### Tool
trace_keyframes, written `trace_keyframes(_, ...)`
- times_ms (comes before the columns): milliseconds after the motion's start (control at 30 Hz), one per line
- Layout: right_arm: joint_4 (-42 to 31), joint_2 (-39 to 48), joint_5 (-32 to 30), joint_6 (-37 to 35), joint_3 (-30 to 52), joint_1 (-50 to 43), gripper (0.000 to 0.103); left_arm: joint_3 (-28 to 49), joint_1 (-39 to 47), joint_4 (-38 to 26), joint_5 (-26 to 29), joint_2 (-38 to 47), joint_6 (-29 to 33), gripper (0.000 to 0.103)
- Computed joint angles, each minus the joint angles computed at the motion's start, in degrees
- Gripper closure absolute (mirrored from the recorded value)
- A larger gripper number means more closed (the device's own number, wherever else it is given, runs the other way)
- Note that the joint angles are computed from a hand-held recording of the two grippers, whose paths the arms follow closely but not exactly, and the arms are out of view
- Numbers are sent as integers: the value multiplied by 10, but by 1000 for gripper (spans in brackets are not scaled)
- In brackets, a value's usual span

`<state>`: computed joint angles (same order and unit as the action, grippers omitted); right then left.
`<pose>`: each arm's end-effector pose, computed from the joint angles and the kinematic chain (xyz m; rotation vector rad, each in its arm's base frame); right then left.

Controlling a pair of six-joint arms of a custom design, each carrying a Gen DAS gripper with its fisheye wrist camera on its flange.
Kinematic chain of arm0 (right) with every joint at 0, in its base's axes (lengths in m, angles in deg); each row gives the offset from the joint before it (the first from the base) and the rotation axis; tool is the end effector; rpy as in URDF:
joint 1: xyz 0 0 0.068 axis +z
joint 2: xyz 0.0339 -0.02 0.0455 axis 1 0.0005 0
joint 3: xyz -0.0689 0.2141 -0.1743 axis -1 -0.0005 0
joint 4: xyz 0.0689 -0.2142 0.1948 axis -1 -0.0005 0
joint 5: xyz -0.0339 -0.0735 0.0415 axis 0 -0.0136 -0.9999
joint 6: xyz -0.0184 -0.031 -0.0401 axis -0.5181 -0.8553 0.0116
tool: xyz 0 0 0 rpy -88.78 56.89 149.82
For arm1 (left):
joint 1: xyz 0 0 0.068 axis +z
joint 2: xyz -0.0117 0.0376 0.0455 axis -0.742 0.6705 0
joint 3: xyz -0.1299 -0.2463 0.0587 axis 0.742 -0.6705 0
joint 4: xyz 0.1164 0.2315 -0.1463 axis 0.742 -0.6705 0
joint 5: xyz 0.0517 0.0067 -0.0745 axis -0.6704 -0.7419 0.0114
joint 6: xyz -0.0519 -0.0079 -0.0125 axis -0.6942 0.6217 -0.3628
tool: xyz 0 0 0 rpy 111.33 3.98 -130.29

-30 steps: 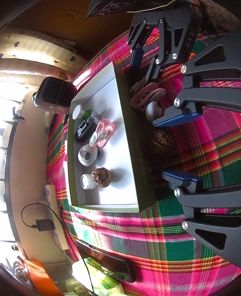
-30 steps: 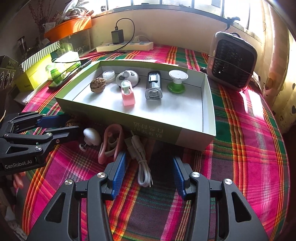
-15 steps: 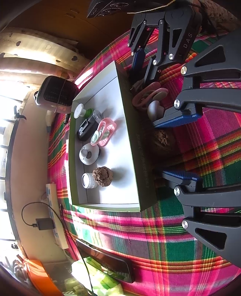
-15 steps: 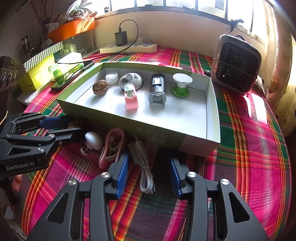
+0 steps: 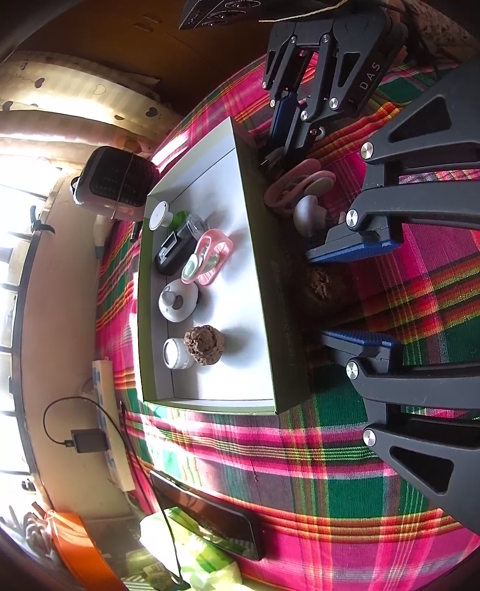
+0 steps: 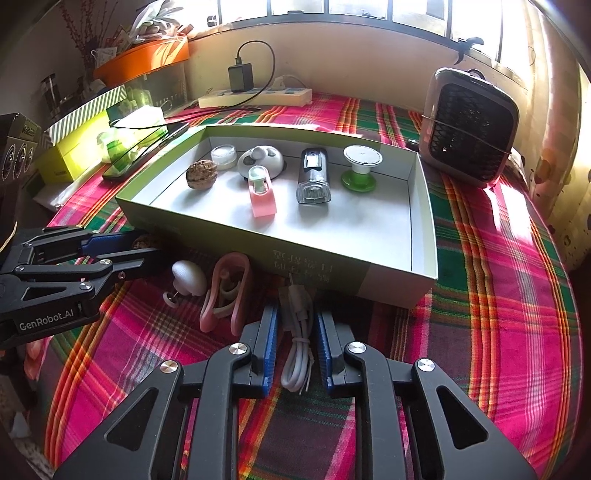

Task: Organize objects
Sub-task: 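Close the left tool on the walnut while the right tool closes on the white cable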

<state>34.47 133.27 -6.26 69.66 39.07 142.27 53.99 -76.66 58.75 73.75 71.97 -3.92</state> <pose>0.1790 0.2070 0.0699 -0.1955 2.4543 0.0862 0.2224 -0.1255 0.0882 0.4665 2.4336 -0.3949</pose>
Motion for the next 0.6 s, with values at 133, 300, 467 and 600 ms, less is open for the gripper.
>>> trace_keyframes(133, 0, 0, 0, 2, 0, 1, 83, 0, 0, 1, 1, 0, 0, 74)
trace_keyframes(300, -1, -2, 1, 7, -1, 2, 83, -2, 1, 1, 1, -2, 0, 74)
trace_keyframes(467, -1, -3, 0, 11, -2, 4, 83, -3, 1, 1, 2, -3, -2, 74)
trace_keyframes(600, 0, -4, 0, 13, -3, 4, 83, -3, 1, 1, 2, -3, -1, 74)
